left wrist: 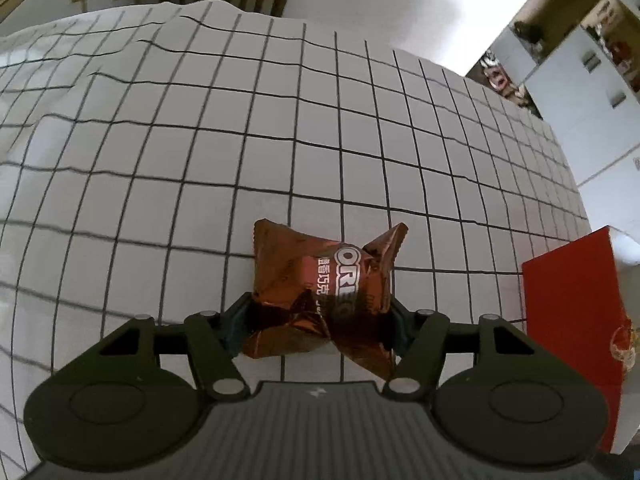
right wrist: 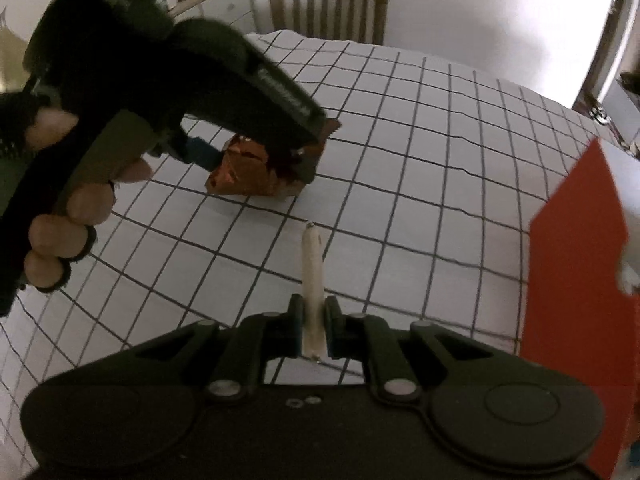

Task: Organize snacks
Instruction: 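Carry the Oreo packet and stick snack over the red box with both tools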

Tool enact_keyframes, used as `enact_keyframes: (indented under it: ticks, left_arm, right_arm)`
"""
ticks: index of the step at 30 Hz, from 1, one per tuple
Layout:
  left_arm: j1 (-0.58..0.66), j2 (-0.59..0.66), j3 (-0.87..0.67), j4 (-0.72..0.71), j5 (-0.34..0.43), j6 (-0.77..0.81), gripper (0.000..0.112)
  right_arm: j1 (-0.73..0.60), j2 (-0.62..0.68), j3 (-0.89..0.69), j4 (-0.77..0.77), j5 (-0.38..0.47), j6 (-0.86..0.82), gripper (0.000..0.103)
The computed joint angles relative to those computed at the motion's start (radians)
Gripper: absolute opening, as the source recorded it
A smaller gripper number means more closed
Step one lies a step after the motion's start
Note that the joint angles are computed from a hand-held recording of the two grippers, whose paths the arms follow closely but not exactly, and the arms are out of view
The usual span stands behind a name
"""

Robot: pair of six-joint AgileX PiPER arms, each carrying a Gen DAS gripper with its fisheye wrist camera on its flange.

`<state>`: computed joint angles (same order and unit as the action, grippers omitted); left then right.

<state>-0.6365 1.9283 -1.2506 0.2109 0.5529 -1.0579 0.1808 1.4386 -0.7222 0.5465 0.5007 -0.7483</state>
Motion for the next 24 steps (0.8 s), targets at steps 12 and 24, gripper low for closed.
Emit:
enact_keyframes:
  ticks: [12, 24]
  left_arm:
    - [-0.19, -0.223, 0.203, 0.181, 0.034, -0.317, 0.065]
    - [-0.389, -0.246, 0.059, 0.224, 0.227, -0.429, 0.065]
  right_arm:
    - [-0.23, -0.235, 0.059, 0.077, 0.237, -0.041, 0.009]
    - [-0.598, -0.383, 0.041, 0.184, 0.537, -0.211, 0.009]
